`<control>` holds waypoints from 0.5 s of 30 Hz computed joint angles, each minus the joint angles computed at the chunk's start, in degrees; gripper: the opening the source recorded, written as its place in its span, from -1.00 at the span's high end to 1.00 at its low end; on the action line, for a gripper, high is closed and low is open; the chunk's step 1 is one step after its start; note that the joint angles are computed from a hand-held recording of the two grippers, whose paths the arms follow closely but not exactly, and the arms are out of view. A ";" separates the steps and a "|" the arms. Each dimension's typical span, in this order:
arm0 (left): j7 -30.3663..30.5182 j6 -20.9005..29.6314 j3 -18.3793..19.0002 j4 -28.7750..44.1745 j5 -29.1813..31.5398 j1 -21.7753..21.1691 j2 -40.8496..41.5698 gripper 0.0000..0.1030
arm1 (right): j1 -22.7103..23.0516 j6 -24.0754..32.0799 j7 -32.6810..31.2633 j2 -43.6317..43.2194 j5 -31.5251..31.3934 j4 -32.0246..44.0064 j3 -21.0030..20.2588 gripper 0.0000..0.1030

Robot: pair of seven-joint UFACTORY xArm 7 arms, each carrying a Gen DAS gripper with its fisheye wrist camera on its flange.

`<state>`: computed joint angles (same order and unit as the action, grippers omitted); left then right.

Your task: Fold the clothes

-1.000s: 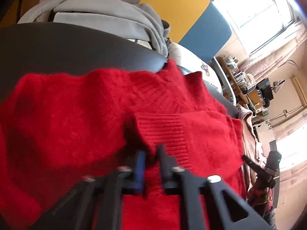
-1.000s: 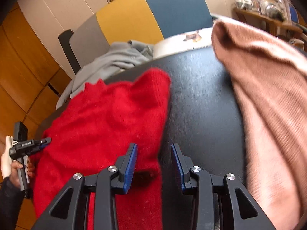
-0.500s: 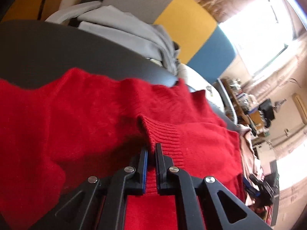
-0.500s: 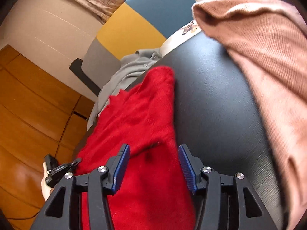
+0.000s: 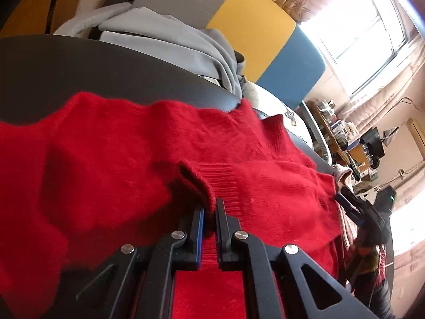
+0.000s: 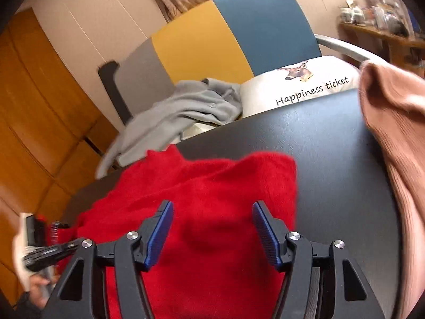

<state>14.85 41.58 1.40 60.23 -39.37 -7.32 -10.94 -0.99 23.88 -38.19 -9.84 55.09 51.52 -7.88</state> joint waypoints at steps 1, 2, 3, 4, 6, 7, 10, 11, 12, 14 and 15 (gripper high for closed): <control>-0.68 -0.35 -0.27 -0.64 1.70 0.36 -0.60 0.89 | -0.45 -1.02 1.95 1.73 -2.63 0.92 0.59 -0.23; -1.03 -0.19 -0.29 -1.26 2.98 0.59 -1.06 0.89 | -0.84 -0.98 3.62 2.86 -4.53 1.22 0.88 -0.23; -0.94 0.35 -0.06 -1.83 3.48 0.67 -1.27 0.89 | -2.09 -1.08 4.21 3.86 -5.30 1.38 2.08 -0.24; -0.36 0.21 0.25 -2.61 3.14 0.63 -1.59 0.89 | -0.94 -2.05 2.39 3.93 -3.70 0.68 1.25 -0.25; 0.31 -0.05 0.94 -3.67 1.65 0.56 -2.49 0.89 | -0.73 -2.02 -2.27 3.31 0.88 -0.27 0.90 -0.34; 0.20 -0.16 1.17 -4.00 1.11 0.57 -2.94 0.89 | -0.93 -1.05 -3.19 3.03 1.81 -0.40 0.68 -0.36; 1.24 -1.76 1.75 -4.96 -1.81 -0.16 -4.66 0.89 | -1.39 -0.61 -4.36 3.34 2.23 -0.18 0.97 -0.43; 2.13 -2.55 1.95 -5.16 -3.02 -0.64 -5.28 0.89 | -1.49 -0.54 -4.41 3.27 1.87 -0.24 1.17 -0.49; 3.14 -3.37 2.06 -5.19 -3.84 -1.12 -5.82 0.89 | -1.55 -0.48 -4.44 3.20 1.51 -0.30 1.34 -0.51; 4.99 -5.12 2.03 -4.77 -4.96 -2.21 -6.27 0.86 | -1.54 -0.33 -4.54 3.11 0.78 -0.35 1.58 -0.65; 4.94 -5.59 1.72 -4.33 -4.33 -2.43 -5.83 0.81 | -1.42 -0.13 -4.74 3.32 0.47 -0.10 1.72 -0.69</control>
